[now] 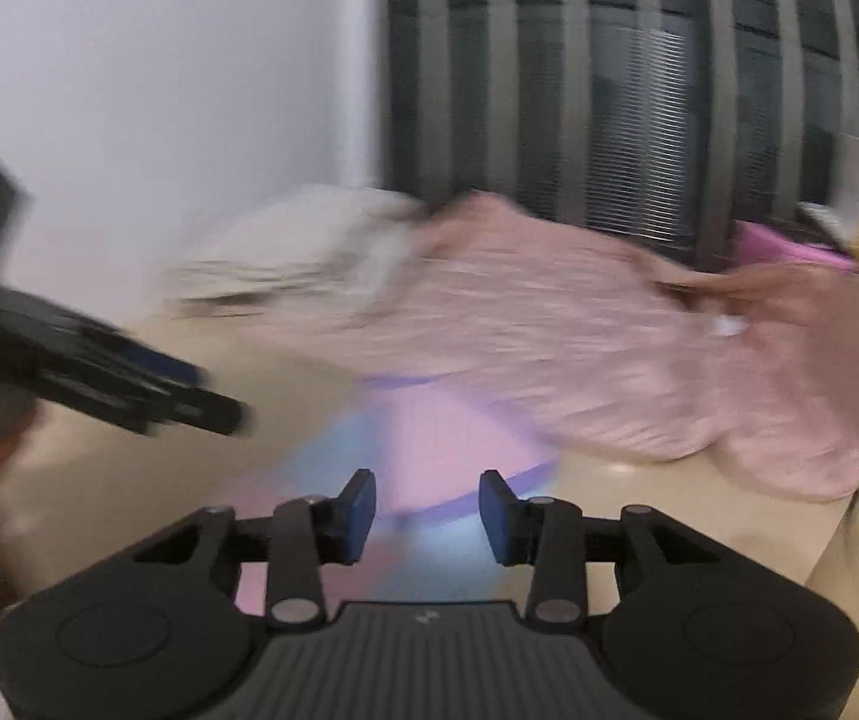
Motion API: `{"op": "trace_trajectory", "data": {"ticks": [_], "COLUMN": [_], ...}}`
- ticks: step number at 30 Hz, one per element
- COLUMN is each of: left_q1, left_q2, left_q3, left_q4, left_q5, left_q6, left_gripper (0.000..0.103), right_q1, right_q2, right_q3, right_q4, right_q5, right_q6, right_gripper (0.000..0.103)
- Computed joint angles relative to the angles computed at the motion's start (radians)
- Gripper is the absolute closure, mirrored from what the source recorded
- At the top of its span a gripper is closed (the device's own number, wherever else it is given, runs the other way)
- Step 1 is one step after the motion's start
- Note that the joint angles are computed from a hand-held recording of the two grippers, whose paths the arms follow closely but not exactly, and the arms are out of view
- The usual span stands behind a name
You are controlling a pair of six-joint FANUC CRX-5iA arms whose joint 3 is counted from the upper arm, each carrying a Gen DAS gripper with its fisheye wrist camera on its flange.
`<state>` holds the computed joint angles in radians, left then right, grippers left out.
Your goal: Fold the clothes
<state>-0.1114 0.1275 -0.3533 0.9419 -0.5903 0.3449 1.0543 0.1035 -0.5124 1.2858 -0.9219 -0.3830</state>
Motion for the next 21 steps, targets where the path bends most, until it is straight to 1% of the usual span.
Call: {"op": "trace_trajectory", "data": {"ticks": [1, 2, 3, 4, 5, 6, 7, 8, 9, 10, 12, 14, 15, 16, 17, 18, 19, 20, 21], "left_q1": [-0.012, -0.019, -0.021, -0.022, -0.023, -0.026, -0.029, -0.031, -0.032, -0.030, -0.022, -0.015, -0.014, -0.014, -0.016, -0.019, -0.024, -0.029, -0.032], "left_q2": [0.046, 0.088, 0.129, 0.158, 0.182, 0.197, 0.212, 0.225, 0.237, 0.245, 0.242, 0.243, 0.247, 0.251, 0.252, 0.253, 0.253, 0.255, 0.261], "left_q3": [0.070, 0.135, 0.197, 0.239, 0.269, 0.286, 0.304, 0.320, 0.335, 0.338, 0.320, 0.311, 0.314, 0.318, 0.324, 0.328, 0.328, 0.331, 0.342], "left_q4": [-0.081, -0.150, -0.202, -0.224, -0.229, -0.235, -0.242, -0.258, -0.267, -0.252, -0.206, -0.168, -0.156, -0.149, -0.162, -0.173, -0.183, -0.194, -0.210], "left_q5": [0.003, -0.023, -0.074, -0.118, -0.153, -0.165, -0.176, -0.182, -0.190, -0.197, -0.188, -0.183, -0.187, -0.190, -0.191, -0.190, -0.185, -0.183, -0.194], "left_q6": [0.109, 0.192, 0.251, 0.283, 0.303, 0.321, 0.339, 0.357, 0.369, 0.355, 0.326, 0.309, 0.307, 0.308, 0.319, 0.328, 0.329, 0.334, 0.351], "left_gripper": [0.041, 0.041, 0.045, 0.049, 0.051, 0.059, 0.075, 0.084, 0.096, 0.098, 0.098, 0.098, 0.095, 0.083, 0.073, 0.063, 0.064, 0.069, 0.091], "right_q1": [-0.021, -0.042, -0.060, -0.076, -0.094, -0.106, -0.120, -0.129, -0.132, -0.132, -0.135, -0.144, -0.152, -0.159, -0.166, -0.173, -0.178, -0.178, -0.177], "right_q2": [0.034, 0.076, 0.111, 0.130, 0.136, 0.127, 0.118, 0.116, 0.123, 0.129, 0.131, 0.116, 0.106, 0.097, 0.089, 0.083, 0.082, 0.087, 0.093], "right_q3": [0.051, 0.106, 0.152, 0.178, 0.189, 0.180, 0.165, 0.160, 0.168, 0.171, 0.160, 0.131, 0.118, 0.105, 0.098, 0.094, 0.095, 0.103, 0.111], "right_q4": [-0.061, -0.114, -0.159, -0.191, -0.219, -0.231, -0.231, -0.239, -0.259, -0.262, -0.243, -0.209, -0.194, -0.180, -0.177, -0.180, -0.187, -0.203, -0.219], "right_q5": [-0.028, -0.064, -0.090, -0.098, -0.080, -0.044, 0.000, 0.028, 0.030, 0.024, 0.022, 0.039, 0.058, 0.077, 0.098, 0.120, 0.135, 0.138, 0.141], "right_q6": [0.045, 0.094, 0.137, 0.156, 0.149, 0.125, 0.100, 0.091, 0.101, 0.098, 0.063, 0.006, -0.010, -0.023, -0.025, -0.022, -0.011, 0.006, 0.020], "right_gripper": [0.066, 0.066, 0.066, 0.066, 0.066, 0.066, 0.067, 0.072, 0.092, 0.103, 0.102, 0.102, 0.100, 0.098, 0.092, 0.078, 0.073, 0.079, 0.102]}}
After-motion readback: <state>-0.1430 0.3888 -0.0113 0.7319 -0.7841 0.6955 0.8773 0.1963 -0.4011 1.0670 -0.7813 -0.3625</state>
